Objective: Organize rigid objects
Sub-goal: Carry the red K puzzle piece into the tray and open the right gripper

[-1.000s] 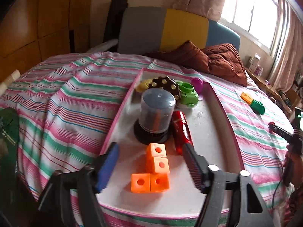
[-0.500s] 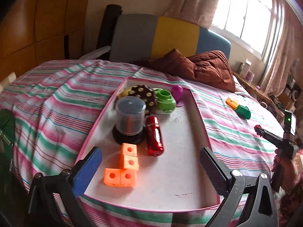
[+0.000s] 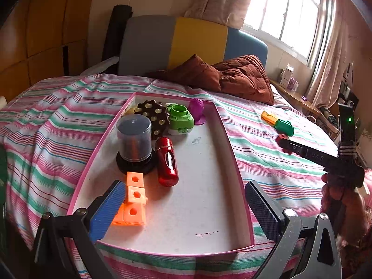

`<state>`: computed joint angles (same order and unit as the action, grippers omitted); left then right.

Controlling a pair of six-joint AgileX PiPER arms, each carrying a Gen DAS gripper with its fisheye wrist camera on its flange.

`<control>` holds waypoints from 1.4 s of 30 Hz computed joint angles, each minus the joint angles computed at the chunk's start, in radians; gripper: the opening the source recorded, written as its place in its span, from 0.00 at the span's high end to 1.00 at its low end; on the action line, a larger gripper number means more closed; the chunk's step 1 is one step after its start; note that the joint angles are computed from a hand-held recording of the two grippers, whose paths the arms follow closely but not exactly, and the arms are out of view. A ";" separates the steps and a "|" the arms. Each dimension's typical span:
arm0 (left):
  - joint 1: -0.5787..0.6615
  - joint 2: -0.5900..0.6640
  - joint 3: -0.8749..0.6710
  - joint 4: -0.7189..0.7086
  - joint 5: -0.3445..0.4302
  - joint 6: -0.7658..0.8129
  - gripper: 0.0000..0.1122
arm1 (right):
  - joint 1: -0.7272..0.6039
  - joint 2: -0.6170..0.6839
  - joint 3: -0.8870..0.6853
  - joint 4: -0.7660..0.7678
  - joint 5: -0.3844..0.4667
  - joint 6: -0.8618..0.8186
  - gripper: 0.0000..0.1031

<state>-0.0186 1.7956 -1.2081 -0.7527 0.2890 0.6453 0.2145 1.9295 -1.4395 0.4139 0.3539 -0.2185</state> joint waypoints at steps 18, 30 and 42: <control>0.038 0.001 -0.016 0.010 0.019 -0.069 0.08 | 0.238 0.443 -0.836 -0.259 0.456 0.290 0.68; 0.029 0.011 -0.021 0.032 0.028 -0.089 0.08 | 0.208 0.249 -0.481 -0.234 0.254 0.294 0.66; 0.022 0.000 -0.011 0.021 0.019 -0.068 0.08 | 0.202 0.172 -0.339 -0.274 0.229 0.337 0.66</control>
